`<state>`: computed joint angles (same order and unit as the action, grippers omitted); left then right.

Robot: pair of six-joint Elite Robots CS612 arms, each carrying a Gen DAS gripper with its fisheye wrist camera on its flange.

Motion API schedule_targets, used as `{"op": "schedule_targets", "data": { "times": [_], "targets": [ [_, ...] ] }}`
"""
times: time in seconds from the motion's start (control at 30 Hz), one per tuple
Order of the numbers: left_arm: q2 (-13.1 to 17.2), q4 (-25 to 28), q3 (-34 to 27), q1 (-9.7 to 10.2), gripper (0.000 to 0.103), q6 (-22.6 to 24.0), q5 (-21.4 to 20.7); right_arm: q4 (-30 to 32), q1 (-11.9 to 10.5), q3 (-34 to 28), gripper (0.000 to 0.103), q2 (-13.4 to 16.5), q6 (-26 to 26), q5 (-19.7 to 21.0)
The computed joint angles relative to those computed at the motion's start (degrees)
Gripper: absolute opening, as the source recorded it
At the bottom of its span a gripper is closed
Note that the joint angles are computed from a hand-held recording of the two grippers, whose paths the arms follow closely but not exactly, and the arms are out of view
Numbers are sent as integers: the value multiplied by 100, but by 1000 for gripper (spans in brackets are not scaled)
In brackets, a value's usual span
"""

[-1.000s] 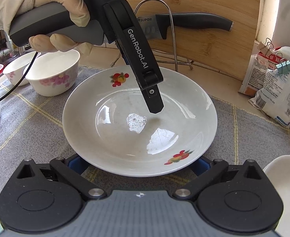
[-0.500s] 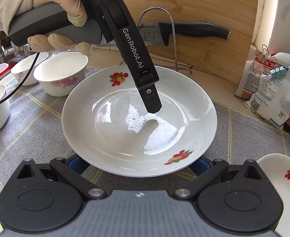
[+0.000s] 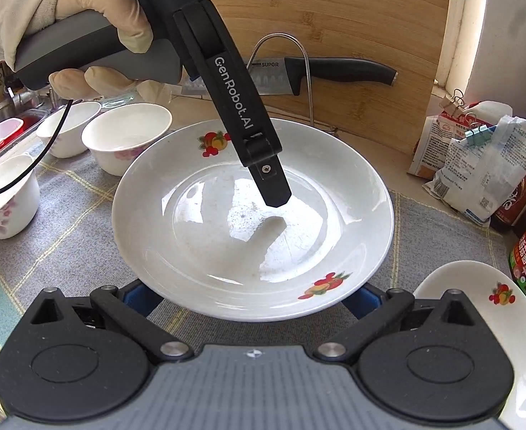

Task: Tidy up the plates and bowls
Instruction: 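Lift the white plate with the left tool and carry it over the stacked plates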

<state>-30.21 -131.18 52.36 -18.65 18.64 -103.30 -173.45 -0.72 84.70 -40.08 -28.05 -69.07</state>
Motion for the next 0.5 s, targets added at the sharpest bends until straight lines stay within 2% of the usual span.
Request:
{"op": "schedule_targets", "data": {
  "times": [0.5],
  "targets": [
    [-282,-234,489,-159,88,79,49,-189,-114,452,103,-287,36,21]
  ]
}}
